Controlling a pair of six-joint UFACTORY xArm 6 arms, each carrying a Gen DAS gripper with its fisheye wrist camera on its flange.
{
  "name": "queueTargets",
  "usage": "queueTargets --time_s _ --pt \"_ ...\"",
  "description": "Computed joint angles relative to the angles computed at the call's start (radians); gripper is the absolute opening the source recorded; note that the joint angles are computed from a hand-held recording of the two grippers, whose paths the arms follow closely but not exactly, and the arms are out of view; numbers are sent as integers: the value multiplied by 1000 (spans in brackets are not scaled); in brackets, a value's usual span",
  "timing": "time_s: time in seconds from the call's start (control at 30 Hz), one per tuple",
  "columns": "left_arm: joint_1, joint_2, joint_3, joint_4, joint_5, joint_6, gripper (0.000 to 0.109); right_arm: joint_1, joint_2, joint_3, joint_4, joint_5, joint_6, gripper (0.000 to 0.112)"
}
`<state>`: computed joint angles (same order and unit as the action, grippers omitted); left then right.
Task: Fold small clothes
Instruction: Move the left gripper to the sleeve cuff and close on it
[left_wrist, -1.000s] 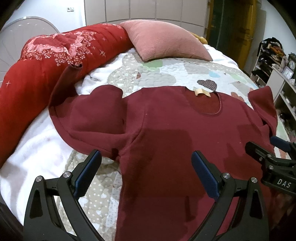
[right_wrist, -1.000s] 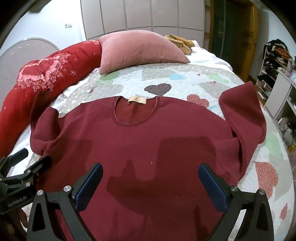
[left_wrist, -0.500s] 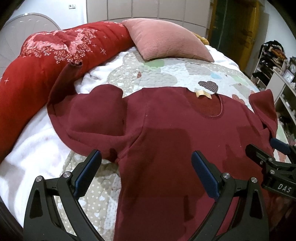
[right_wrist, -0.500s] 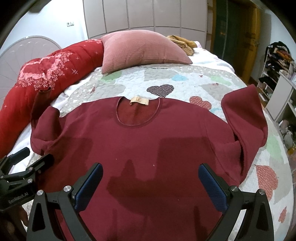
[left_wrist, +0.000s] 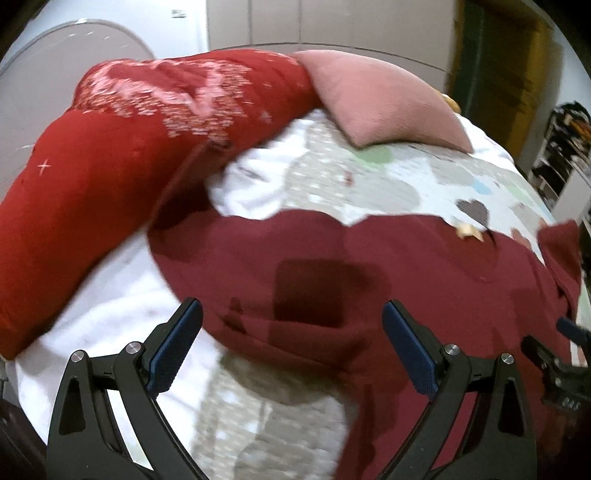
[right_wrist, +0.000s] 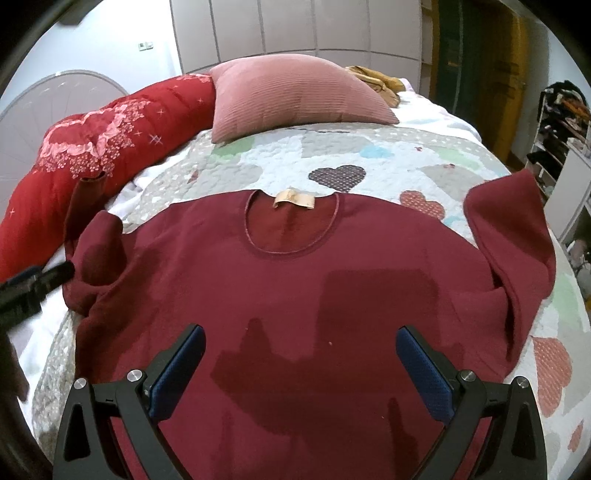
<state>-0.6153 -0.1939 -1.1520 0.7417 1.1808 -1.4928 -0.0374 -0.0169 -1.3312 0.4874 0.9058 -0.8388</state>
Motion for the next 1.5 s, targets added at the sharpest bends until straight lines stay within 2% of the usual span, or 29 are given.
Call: queueTargets --time_s 0.13,0.37,0.53,0.67,0.87,1.0,1.2,1.5 --pt "5 -30 22 9 30 -3 98 13 0 6 -1 -6 3 102" --pt "-4 -40 30 9 36 4 98 30 -9 23 -6 -11 6 102" --pt "20 -47 43 1 25 19 98 42 -11 29 -13 -12 4 102" --pt "58 -71 73 21 29 43 98 56 -8 31 1 -13 -8 102" --pt "170 -123 146 70 8 78 98 86 -7 35 19 -12 -38 102" --pt "231 -104 138 98 5 139 98 91 -3 34 25 1 -37 102" --pt "302 -47 109 156 -45 177 98 88 11 22 38 38 -40 102" --pt "312 85 -4 207 -33 270 98 90 20 19 32 50 -35 102"
